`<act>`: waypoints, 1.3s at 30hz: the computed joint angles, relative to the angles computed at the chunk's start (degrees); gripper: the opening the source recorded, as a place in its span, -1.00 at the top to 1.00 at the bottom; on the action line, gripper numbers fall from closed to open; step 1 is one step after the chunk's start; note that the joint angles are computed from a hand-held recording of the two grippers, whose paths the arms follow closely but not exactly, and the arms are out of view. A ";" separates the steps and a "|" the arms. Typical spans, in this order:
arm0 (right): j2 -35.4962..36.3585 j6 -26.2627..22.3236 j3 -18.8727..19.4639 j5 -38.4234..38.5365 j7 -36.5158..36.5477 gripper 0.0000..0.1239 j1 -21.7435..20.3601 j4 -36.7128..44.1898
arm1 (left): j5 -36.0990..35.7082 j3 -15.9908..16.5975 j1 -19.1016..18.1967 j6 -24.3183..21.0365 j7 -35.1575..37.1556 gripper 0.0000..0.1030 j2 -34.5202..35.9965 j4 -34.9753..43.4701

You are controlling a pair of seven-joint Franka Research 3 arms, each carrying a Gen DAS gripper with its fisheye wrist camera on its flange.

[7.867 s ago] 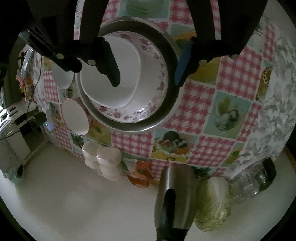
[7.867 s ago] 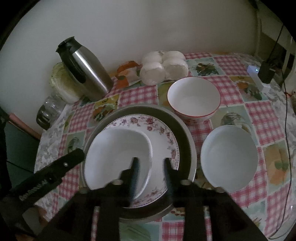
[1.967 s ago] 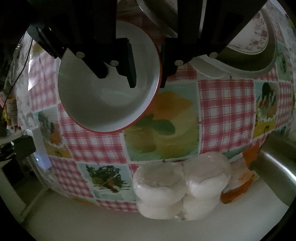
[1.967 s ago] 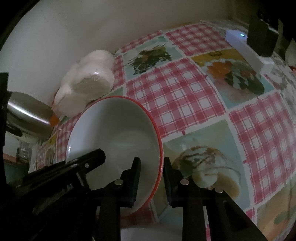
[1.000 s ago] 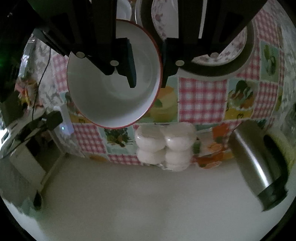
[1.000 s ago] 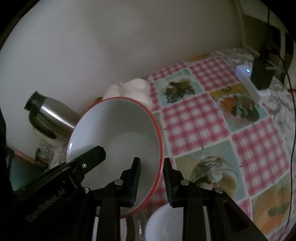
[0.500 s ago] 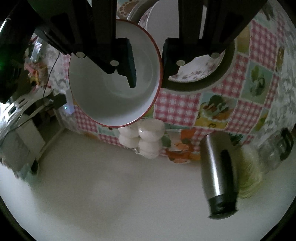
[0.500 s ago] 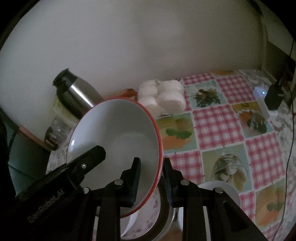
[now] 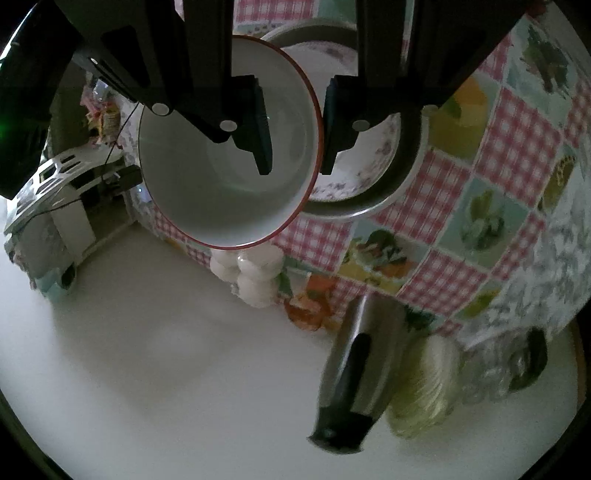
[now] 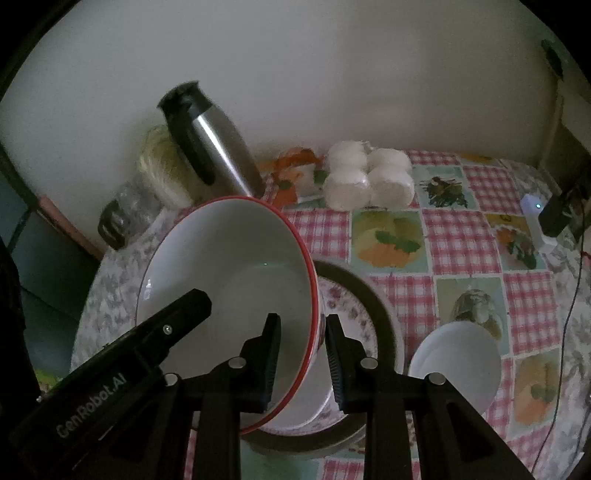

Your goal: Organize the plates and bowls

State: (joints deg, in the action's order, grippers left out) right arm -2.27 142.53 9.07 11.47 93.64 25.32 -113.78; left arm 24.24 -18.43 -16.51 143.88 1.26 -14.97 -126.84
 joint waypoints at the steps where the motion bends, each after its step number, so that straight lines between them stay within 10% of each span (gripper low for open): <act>1: -0.25 -0.12 0.19 -0.38 0.38 0.57 0.15 -0.30 | -0.58 0.24 -0.18 0.66 -0.19 0.52 -0.93 -1.23; 39: -0.20 -2.15 1.17 -1.96 4.53 0.57 2.36 -2.40 | -7.28 1.04 1.54 13.84 1.29 0.52 -9.52 -13.94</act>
